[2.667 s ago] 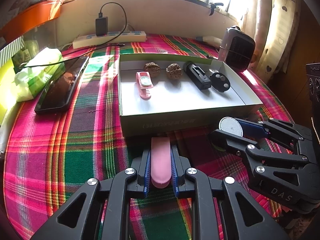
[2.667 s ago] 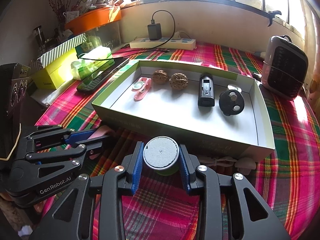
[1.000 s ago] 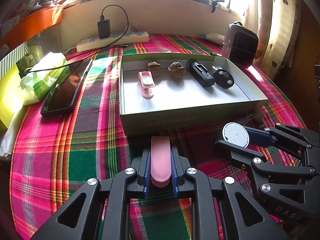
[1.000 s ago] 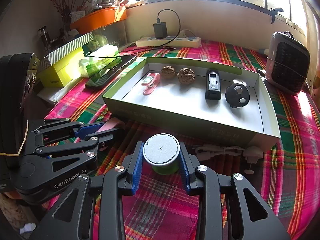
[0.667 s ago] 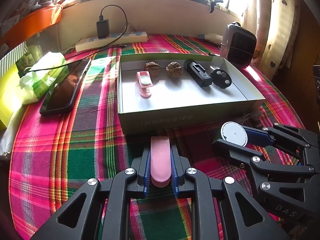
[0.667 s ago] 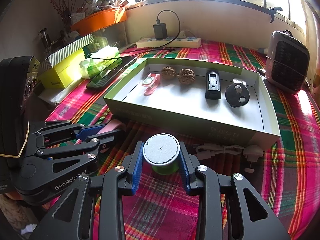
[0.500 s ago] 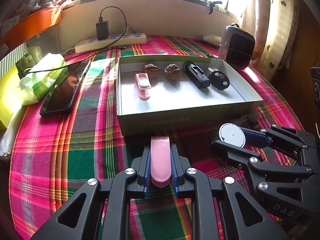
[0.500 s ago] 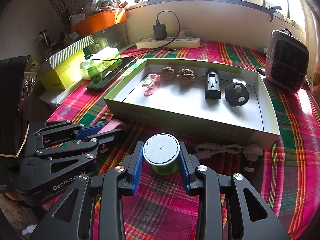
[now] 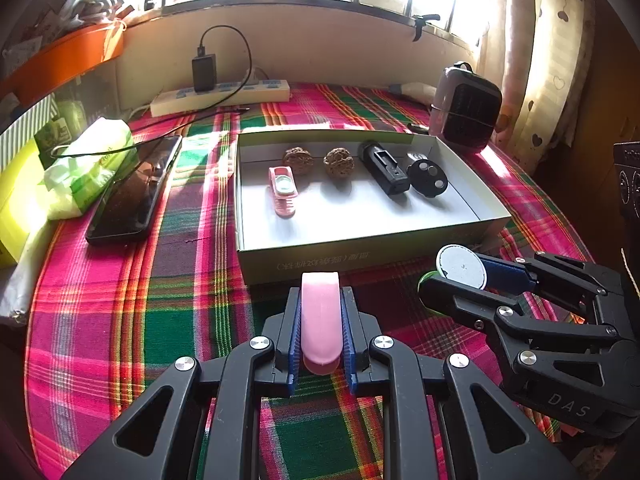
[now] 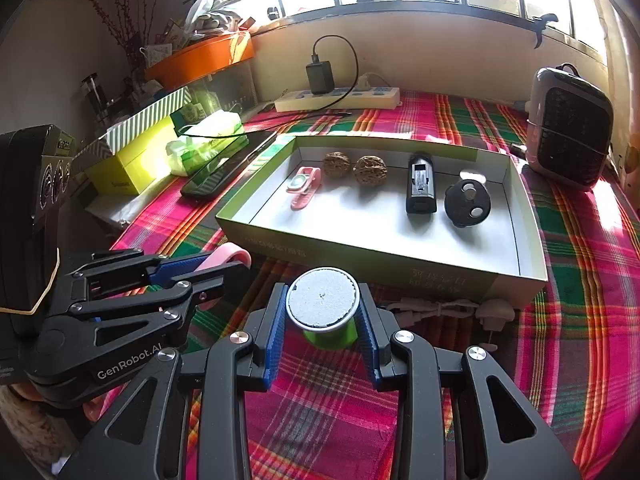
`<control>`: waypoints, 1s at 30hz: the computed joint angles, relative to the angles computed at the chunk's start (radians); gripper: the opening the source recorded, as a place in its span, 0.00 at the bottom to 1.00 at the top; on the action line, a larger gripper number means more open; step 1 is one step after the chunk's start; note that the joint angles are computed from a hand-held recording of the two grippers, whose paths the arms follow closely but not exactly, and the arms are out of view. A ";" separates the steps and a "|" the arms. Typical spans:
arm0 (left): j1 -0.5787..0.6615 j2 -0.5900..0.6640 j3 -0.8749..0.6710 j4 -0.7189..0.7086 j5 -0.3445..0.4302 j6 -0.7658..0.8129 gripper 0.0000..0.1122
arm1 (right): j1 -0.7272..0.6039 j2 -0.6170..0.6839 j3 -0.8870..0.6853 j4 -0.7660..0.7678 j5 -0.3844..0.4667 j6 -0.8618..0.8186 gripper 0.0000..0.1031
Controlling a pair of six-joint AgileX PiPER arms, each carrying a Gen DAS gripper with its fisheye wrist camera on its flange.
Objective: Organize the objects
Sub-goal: 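Hold the pink handle and green jar raised with both grippers, then carry the pink handle and green jar over the lid with both grippers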
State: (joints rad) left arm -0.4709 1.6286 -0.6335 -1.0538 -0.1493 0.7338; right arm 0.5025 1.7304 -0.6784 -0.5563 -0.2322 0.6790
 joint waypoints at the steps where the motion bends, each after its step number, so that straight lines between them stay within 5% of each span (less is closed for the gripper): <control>1: 0.000 -0.002 -0.002 -0.013 0.000 0.013 0.14 | -0.005 -0.002 -0.002 -0.034 -0.002 0.033 0.33; 12: 0.022 -0.022 -0.039 -0.121 0.020 0.133 0.14 | -0.050 -0.010 -0.072 -0.349 0.008 0.324 0.33; 30: 0.086 0.055 -0.160 -0.313 0.069 0.372 0.14 | -0.140 0.150 -0.354 -1.147 -0.051 1.092 0.33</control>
State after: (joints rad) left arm -0.3854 1.6838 -0.7931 -1.3669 -0.0804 1.1063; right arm 0.3626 1.8805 -1.0327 -1.7037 -0.2831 1.7714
